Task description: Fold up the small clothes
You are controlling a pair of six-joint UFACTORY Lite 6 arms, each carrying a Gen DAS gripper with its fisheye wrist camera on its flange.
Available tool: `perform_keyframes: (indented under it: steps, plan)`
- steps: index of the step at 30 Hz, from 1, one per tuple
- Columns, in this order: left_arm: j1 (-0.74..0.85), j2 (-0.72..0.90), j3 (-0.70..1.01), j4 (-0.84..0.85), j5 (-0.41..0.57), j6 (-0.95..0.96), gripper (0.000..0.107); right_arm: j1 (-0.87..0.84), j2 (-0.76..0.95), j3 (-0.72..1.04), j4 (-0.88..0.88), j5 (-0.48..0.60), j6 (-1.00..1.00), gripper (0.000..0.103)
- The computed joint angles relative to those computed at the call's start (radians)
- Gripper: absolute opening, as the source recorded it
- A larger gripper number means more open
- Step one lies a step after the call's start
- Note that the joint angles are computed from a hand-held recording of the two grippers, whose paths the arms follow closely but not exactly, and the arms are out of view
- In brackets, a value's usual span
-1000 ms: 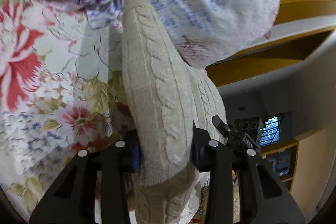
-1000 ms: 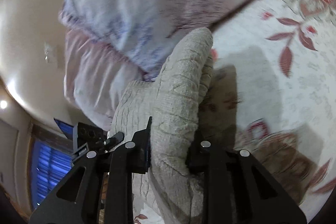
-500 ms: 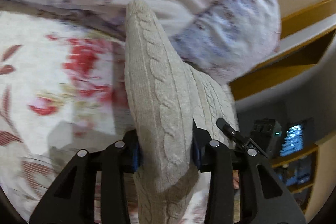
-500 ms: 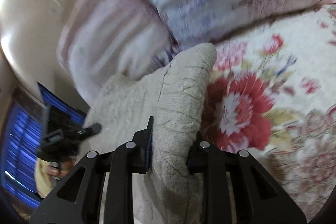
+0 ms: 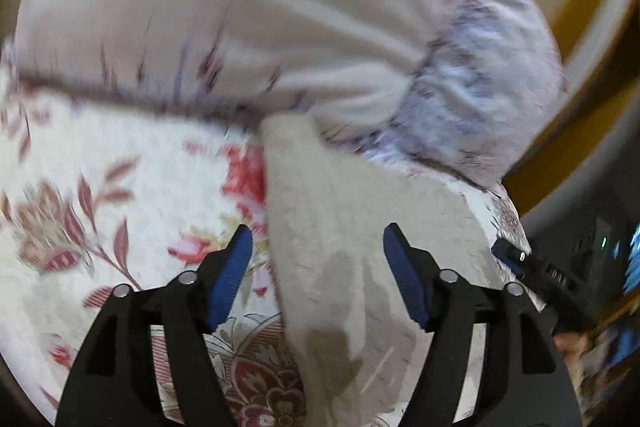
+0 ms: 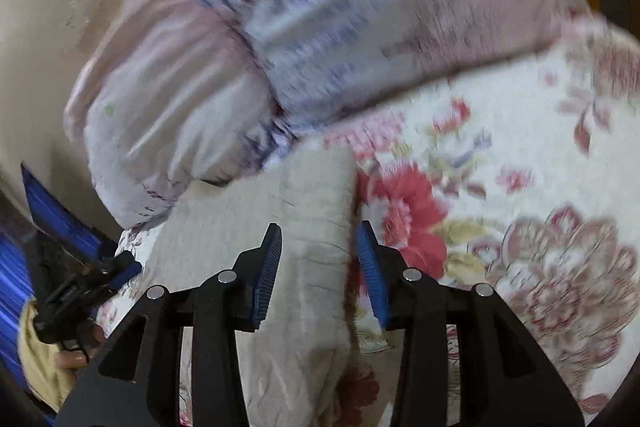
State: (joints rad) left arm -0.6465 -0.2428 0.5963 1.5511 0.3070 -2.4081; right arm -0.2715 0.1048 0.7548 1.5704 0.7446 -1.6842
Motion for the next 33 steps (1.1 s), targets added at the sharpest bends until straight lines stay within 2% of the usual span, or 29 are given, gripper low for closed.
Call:
perform_keyframes:
  steps: [1, 3, 7, 11, 16, 19, 20, 21, 24, 26, 29, 31, 33]
  plan:
    - [-0.062, -0.007, 0.01, 0.001, 0.055, 0.013, 0.072, 0.008, -0.024, -0.014, -0.016, 0.012, -0.009, 0.041]
    - [-0.125, -0.002, 0.027, 0.022, 0.089, 0.013, 0.073, 0.028, -0.051, -0.036, -0.045, 0.027, -0.017, 0.041]
    - [-0.17, 0.101, 0.101, 0.077, 0.062, 0.0, 0.075, 0.121, -0.09, -0.082, -0.047, -0.025, -0.059, 0.041]
    - [-0.148, 0.207, 0.123, 0.042, 0.015, 0.024, 0.075, 0.205, -0.021, -0.053, -0.071, -0.175, -0.028, 0.039]
    - [-0.163, 0.279, 0.171, 0.052, 0.053, 0.023, 0.079, 0.221, 0.023, -0.037, 0.033, -0.191, -0.108, 0.039]
    - [-0.191, 0.22, 0.122, 0.095, 0.087, -0.054, 0.079, 0.217, -0.028, -0.073, 0.056, -0.189, -0.126, 0.039]
    - [-0.2, 0.185, 0.09, 0.124, 0.1, -0.098, 0.081, 0.212, -0.07, -0.107, 0.075, -0.193, -0.146, 0.043]
    - [-0.218, 0.139, 0.052, 0.119, 0.126, -0.116, 0.083, 0.207, -0.114, -0.144, 0.115, -0.208, -0.188, 0.055]
    - [-0.3, 0.036, -0.023, -0.033, 0.264, -0.026, 0.095, 0.187, -0.241, -0.238, 0.205, -0.235, -0.29, 0.073]
    - [-0.351, -0.018, -0.069, -0.111, 0.341, 0.011, 0.099, 0.172, -0.31, -0.29, 0.235, -0.251, -0.328, 0.078]
    - [-0.432, -0.078, -0.125, -0.25, 0.445, 0.054, 0.101, 0.138, -0.389, -0.358, 0.231, -0.255, -0.333, 0.085]
    - [-0.504, -0.06, -0.125, -0.365, 0.534, 0.079, 0.101, 0.13, -0.45, -0.408, 0.23, -0.279, -0.329, 0.088]
    - [-0.547, -0.031, -0.119, -0.432, 0.577, 0.091, 0.101, 0.161, -0.492, -0.443, 0.285, -0.329, -0.358, 0.095]
